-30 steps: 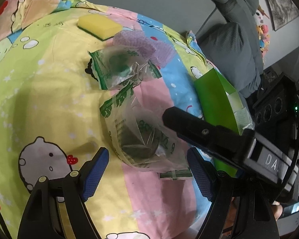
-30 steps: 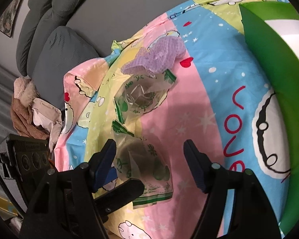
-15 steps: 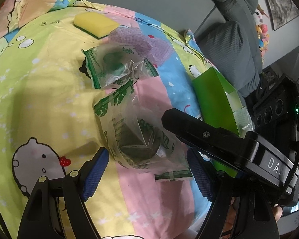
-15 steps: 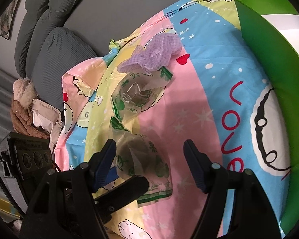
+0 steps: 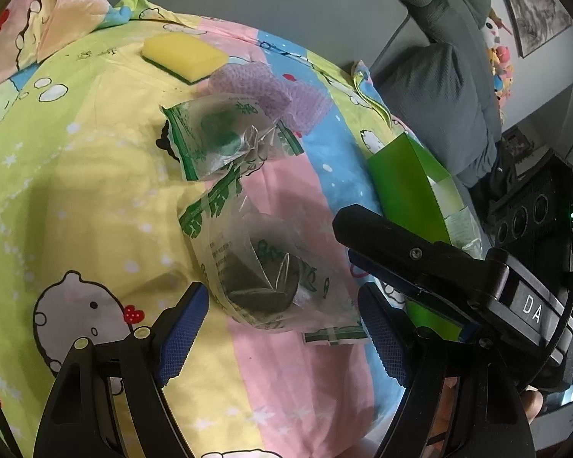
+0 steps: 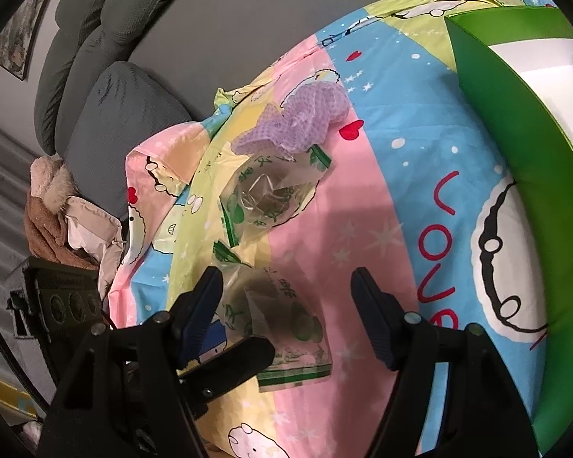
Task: Organize objects
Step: 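Lift the clear bag with the right gripper off the sheet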
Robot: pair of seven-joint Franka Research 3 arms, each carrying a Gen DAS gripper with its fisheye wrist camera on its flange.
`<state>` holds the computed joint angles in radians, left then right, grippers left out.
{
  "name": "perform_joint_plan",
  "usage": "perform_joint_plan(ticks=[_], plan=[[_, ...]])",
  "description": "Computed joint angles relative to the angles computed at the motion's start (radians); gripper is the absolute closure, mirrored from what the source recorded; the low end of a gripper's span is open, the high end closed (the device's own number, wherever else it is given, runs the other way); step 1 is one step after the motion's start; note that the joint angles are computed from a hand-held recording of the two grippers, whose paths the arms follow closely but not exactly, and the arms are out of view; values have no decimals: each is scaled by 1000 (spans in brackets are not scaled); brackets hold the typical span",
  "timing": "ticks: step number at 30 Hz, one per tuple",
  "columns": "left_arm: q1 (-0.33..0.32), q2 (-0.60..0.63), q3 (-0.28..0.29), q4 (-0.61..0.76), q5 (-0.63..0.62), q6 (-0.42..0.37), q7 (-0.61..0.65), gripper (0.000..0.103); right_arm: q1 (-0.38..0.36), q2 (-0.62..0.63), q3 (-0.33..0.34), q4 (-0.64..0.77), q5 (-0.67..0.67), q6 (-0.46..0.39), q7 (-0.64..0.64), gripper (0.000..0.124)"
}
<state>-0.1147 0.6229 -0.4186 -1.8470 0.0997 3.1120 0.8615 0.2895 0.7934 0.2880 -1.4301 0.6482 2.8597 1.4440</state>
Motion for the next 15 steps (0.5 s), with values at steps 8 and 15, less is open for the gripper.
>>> perform_joint_plan(ticks=[8, 15], plan=[[11, -8, -9, -17, -17, 7, -12, 22, -22, 3, 29, 4, 22, -11, -44, 58], [81, 7, -77, -33, -39, -12, 7, 22, 17, 32, -13, 64, -10, -92, -22, 57]])
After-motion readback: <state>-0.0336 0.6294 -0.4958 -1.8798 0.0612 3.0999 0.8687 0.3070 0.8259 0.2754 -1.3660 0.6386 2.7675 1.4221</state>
